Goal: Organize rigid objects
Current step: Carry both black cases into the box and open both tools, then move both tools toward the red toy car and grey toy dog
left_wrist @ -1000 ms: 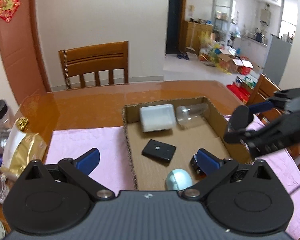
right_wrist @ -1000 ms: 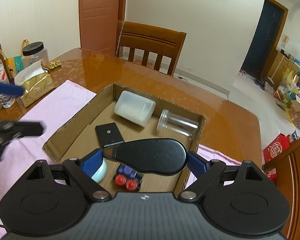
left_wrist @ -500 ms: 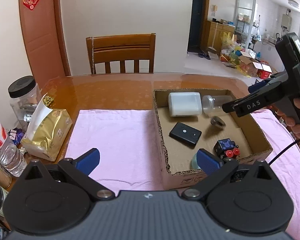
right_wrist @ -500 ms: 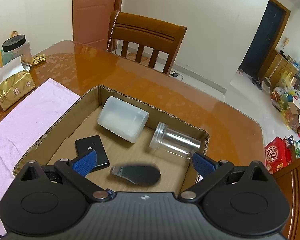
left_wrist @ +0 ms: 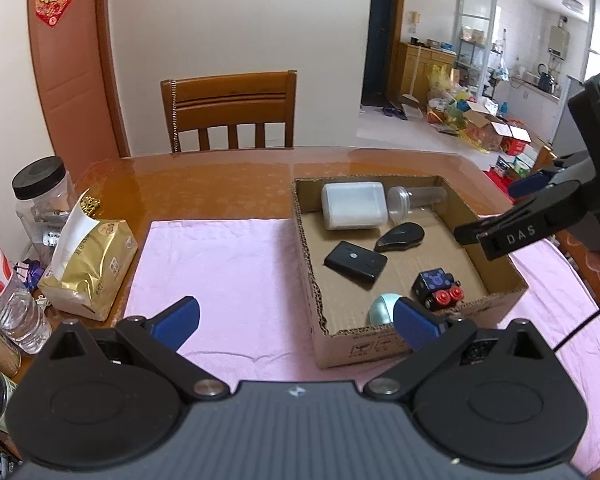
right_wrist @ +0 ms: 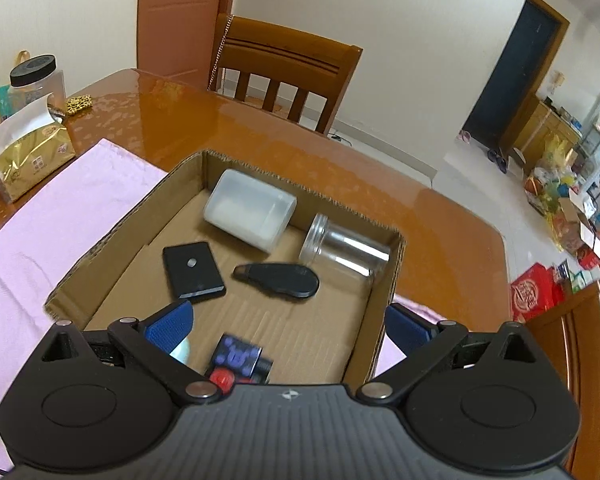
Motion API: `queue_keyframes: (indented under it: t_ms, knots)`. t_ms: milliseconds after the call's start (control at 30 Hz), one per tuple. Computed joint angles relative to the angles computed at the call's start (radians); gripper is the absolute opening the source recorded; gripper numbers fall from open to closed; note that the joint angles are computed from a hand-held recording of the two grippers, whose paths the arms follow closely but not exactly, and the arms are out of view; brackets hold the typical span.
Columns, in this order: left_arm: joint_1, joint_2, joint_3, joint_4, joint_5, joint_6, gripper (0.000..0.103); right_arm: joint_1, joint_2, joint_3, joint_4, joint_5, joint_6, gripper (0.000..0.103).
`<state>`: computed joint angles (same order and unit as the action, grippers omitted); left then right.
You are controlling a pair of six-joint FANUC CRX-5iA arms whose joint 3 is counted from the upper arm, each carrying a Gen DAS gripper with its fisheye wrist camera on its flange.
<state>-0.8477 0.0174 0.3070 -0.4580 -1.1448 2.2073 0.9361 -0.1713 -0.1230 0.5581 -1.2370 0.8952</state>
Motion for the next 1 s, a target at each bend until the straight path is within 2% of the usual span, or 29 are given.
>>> queue_keyframes:
  t_ms: [533, 800, 1000]
  knots:
    - [0.001, -0.052, -0.088, 0.111, 0.077, -0.117, 0.102, 0.273, -0.12, -0.109, 0.06, -0.221, -0.365, 0.103]
    - [-0.058, -0.01, -0.05, 0.071, 0.04, -0.032, 0.102, 0.314, -0.2, -0.194, 0.038, -0.232, -0.473, 0.103]
    - [-0.126, 0.061, 0.012, 0.022, -0.016, 0.088, 0.102, 0.322, -0.322, -0.319, 0.014, -0.187, -0.525, 0.103]
